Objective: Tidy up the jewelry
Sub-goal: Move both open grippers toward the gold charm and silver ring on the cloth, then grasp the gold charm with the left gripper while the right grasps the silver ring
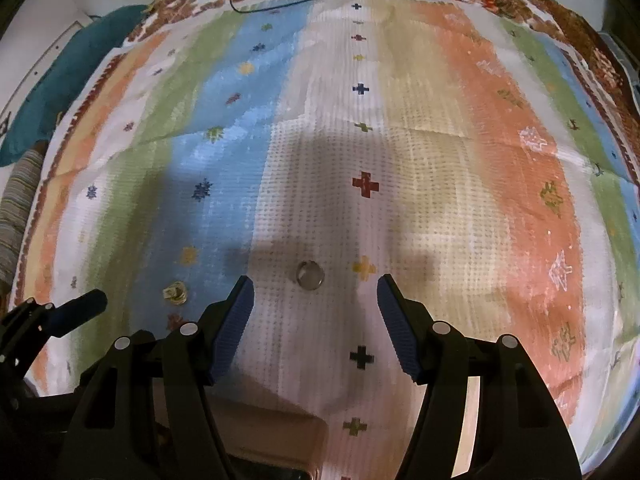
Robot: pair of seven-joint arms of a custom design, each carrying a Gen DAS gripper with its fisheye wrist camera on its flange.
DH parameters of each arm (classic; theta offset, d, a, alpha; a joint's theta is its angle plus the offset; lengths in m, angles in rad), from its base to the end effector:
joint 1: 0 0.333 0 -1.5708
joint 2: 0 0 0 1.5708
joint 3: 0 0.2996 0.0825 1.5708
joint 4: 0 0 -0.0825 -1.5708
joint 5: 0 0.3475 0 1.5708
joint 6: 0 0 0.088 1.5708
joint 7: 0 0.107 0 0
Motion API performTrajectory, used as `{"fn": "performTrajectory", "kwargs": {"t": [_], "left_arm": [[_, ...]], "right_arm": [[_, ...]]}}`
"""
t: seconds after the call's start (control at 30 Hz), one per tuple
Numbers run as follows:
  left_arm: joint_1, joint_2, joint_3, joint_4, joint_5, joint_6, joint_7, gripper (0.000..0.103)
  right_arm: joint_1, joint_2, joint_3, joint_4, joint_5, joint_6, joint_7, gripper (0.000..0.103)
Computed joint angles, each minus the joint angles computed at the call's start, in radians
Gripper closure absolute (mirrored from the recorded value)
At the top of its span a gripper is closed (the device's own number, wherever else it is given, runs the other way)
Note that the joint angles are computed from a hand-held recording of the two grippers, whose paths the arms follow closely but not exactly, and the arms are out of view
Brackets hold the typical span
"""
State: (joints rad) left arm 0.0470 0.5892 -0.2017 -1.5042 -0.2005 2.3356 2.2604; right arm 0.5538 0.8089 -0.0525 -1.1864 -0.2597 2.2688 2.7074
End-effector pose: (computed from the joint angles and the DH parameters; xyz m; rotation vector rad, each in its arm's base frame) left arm 0.6833 -0.0838 0.3585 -1.3030 2.7138 -0.5416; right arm 0.6448 0.3597 0.3345 -1.4810 2.4231 -0.3542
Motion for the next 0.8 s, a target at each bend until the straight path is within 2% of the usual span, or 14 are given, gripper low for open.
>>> {"fn": "performTrajectory", "kwargs": {"t": [0.2,0.43,0.6,0.7,0.73,0.77,0.8], "left_arm": [[-0.011,0.073,0.006,0.096,0.021,-0.063,-0.017,0.045],[-0.021,0.123,0.008,0.150,0.051,-0.081,-0.017,0.045],[-0.028,0.156,0.007,0.186,0.067,-0.095,-0.010,0.045],[-0.035,0.171,0.008,0.196,0.082,-0.093,0.005,0.045],[-0.038,0.181,0.010,0.209,0.088,-0.096,0.006,0.045],[-0.040,0.185,0.011,0.211,0.091,-0.094,0.007,0.046],[-0.041,0.186,0.011,0.208,0.095,-0.085,0.012,0.046]], "right_arm": [[-0.016,0.036,0.007,0.039,0.023,-0.017,-0.023,0.039],[-0.027,0.103,0.011,0.143,0.047,-0.070,-0.074,0.039],[-0.019,0.166,0.002,0.257,0.051,-0.140,-0.115,0.039],[-0.016,0.159,-0.001,0.246,0.051,-0.138,-0.128,0.039],[-0.014,0.172,-0.003,0.268,0.050,-0.157,-0.133,0.043],[-0.010,0.186,-0.008,0.295,0.047,-0.188,-0.137,0.051],[-0.007,0.189,-0.011,0.300,0.044,-0.200,-0.138,0.054]]}}
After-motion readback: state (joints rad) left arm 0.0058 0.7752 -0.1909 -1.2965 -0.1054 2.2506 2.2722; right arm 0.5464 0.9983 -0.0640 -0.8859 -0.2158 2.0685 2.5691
